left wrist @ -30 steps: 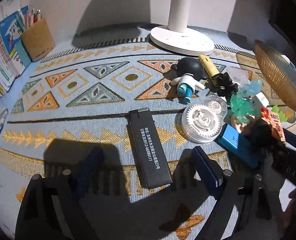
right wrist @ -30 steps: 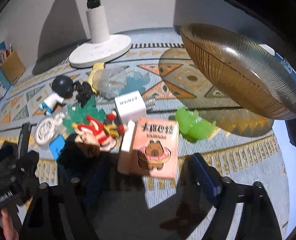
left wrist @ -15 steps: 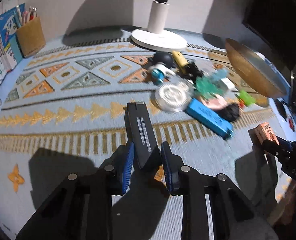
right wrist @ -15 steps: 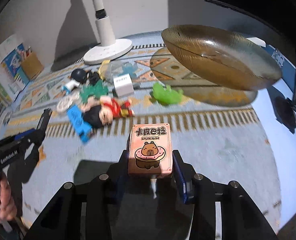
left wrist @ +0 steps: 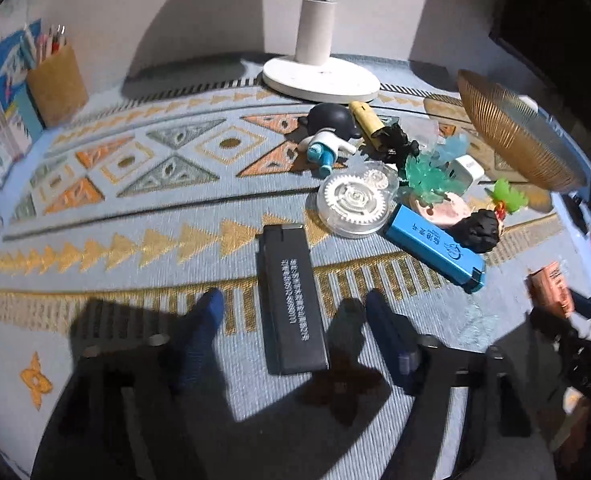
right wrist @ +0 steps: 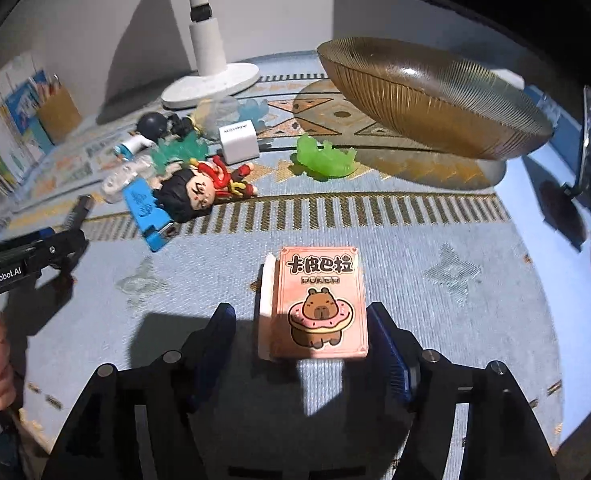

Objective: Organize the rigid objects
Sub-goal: 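Grasp the black USB stick with the left tool while the right tool grasps the pink capybara box, then carry both items to the amber bowl and open both tools to drop them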

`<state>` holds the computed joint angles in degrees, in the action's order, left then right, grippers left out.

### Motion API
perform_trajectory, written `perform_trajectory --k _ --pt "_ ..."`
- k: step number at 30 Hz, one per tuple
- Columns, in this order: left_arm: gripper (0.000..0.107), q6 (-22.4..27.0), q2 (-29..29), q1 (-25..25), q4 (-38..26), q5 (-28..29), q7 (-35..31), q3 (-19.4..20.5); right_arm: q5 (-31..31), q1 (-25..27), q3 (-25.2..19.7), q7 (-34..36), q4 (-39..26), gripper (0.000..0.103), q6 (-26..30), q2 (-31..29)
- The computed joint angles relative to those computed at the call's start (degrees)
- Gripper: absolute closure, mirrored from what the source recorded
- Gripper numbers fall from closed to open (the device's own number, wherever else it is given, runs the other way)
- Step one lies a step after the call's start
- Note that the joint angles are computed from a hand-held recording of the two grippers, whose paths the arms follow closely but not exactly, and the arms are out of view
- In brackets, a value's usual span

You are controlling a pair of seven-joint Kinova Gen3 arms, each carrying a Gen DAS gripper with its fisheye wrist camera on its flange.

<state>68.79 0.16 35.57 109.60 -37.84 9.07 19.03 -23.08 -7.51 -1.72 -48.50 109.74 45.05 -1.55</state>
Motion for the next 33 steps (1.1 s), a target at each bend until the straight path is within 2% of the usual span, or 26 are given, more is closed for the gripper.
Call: perform_trajectory --k 2,3,7,10,20,25,28,33 --pt "0.079 1.7 1.4 0.6 -1.2 -1.1 -1.0 0.3 0.1 -0.2 -0.4 -2.5 1.2 0.054 -2.6 -0.7" --pt "0.086 1.9 1.5 0.8 -1.3 -1.3 -0.6 0.1 0.2 -0.3 -0.5 -4.2 2.0 0.058 -4.1 -1.2" --pt "0.086 2.6 2.3 2.0 -2.7 -0.9 -1.2 -0.9 0.8 -1.5 -0.7 -6.0 4.6 0.063 -8.1 -2.8" --pt "0.086 1.1 1.7 2.0 -2.8 -0.5 -0.2 -0.3 -1.8 -2.1 0.5 -3.4 4.8 0.063 -7.0 -3.1" --pt "0.086 9.1 3.5 8.2 -9.1 -4.9 2.4 1.4 -11.7 -1.4 5.1 7.1 5.9 0.063 -1.8 -6.6" --pt "0.086 14.7 3.7 10.8 -13.2 -9.2 2.6 2.1 -16.8 0.9 9.0 11.3 3.2 0.063 2.0 -7.0" --pt "0.086 16.7 3.8 10.9 -16.3 -11.7 -0.1 1.7 -19.7 3.4 10.7 12.7 0.3 0.063 4.4 -5.8" --pt "0.086 14.7 4.6 9.4 -21.1 -15.3 -6.5 0.0 -21.7 8.4 10.8 11.4 -7.1 0.063 6.4 -2.4"
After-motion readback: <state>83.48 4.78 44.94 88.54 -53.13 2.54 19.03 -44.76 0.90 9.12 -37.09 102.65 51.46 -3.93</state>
